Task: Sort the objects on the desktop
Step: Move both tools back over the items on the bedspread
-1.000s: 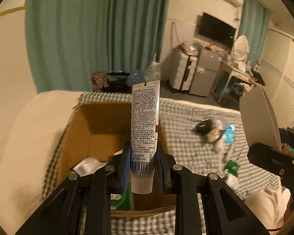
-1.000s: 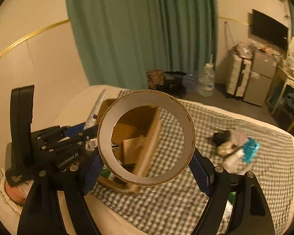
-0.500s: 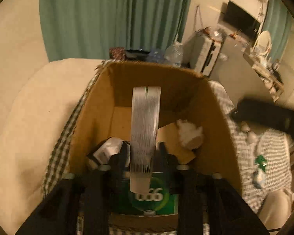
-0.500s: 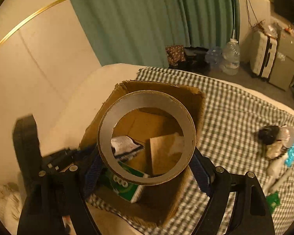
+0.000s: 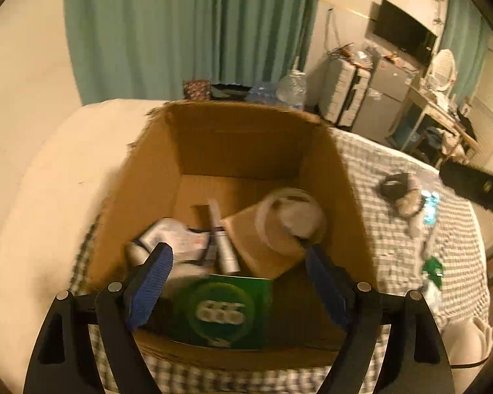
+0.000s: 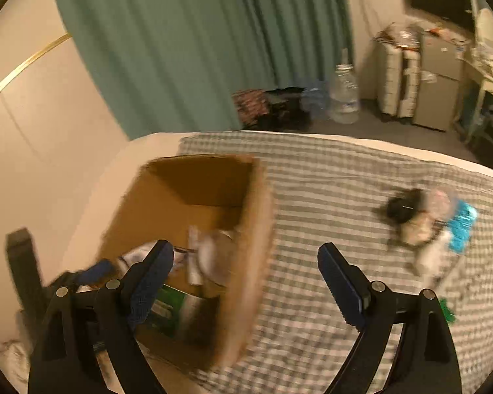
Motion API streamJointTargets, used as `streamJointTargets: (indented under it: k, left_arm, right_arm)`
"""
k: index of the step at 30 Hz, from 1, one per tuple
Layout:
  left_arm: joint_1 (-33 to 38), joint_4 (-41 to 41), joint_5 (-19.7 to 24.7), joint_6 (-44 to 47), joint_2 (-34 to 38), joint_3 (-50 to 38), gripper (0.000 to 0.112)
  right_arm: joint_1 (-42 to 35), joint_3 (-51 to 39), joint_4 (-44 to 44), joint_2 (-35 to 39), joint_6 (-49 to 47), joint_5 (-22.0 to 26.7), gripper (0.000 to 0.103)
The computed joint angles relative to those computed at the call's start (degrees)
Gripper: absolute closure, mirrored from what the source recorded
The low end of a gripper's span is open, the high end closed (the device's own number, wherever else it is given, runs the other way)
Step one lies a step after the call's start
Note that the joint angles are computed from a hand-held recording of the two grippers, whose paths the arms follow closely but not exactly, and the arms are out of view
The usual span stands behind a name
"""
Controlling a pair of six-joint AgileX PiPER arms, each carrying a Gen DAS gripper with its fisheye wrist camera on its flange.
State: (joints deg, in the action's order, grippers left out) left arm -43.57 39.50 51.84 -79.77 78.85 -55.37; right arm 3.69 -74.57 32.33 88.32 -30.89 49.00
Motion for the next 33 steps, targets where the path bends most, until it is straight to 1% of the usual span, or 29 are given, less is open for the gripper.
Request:
streamJointTargets:
  k: [2,6,10,13,17,18,20,22,25,27,29,31,33]
  left_arm:
    - [-2.8,0.0,1.0,-1.6,2.4,-3.8,0.023]
    - [-8.9,1.3,3.0,-6.8,8.4,-10.8,0.017]
    - [-14.0,0.8,4.6,-7.3,17.4,-20.7,0.015]
    - [-16.5,1.1,4.5,-6.5,23.5,-27.1,0.015]
    - [-20.5,3.8,2.2,-7.1,32.1,-34.7,0.015]
    - [-21.1,3.2,1.4,-6.2,34.5,-36.9,0.015]
    - [-21.7,0.1,1.3,-2.6,40.0,-43.0,0.015]
    - [-21.7,-3.3,2.0,1.9,44.8,-48.8,0.015]
    - [-21.8,-6.3,5.1,7.6,52.3,-58.6,0.015]
    - [-21.6,-8.7,5.8,11.8,56.7,-64.7,0.015]
    - [-21.0,-11.0,5.2,16.3,60.2,-69.1,0.015]
    - [-20.8,-13.4,7.8,21.8,65.4,-77.4,0.015]
    - [-20.3,-16.0,10.3,27.0,70.2,-85.1,0.015]
  right_arm:
    - [-4.2,1.7,0.4,-1.5,-2.0,0.6,0.013]
    - [-14.2,3.3,2.4,-3.3,-8.1,3.5,0.013]
    - [-24.3,3.0,3.9,-3.5,-15.0,6.1,0.013]
    - [-31.9,2.8,5.8,-2.6,-20.0,6.6,0.013]
    - [-40.3,3.0,8.0,-0.8,-25.2,5.1,0.013]
    - [-42.1,2.8,8.6,0.1,-26.5,4.9,0.013]
    - [-44.8,1.0,9.0,2.9,-27.8,6.2,0.013]
    - [-46.4,-0.8,9.1,6.0,-27.7,7.2,0.013]
    - [-47.6,-2.3,8.9,9.8,-26.9,8.3,0.013]
    - [-48.0,-3.6,8.5,12.2,-26.3,8.6,0.013]
    - [-48.6,-4.8,8.7,14.2,-26.0,9.4,0.013]
    - [-49.2,-5.7,9.0,15.8,-25.7,10.7,0.013]
    - [-49.5,-6.6,8.9,17.2,-24.9,11.0,0.013]
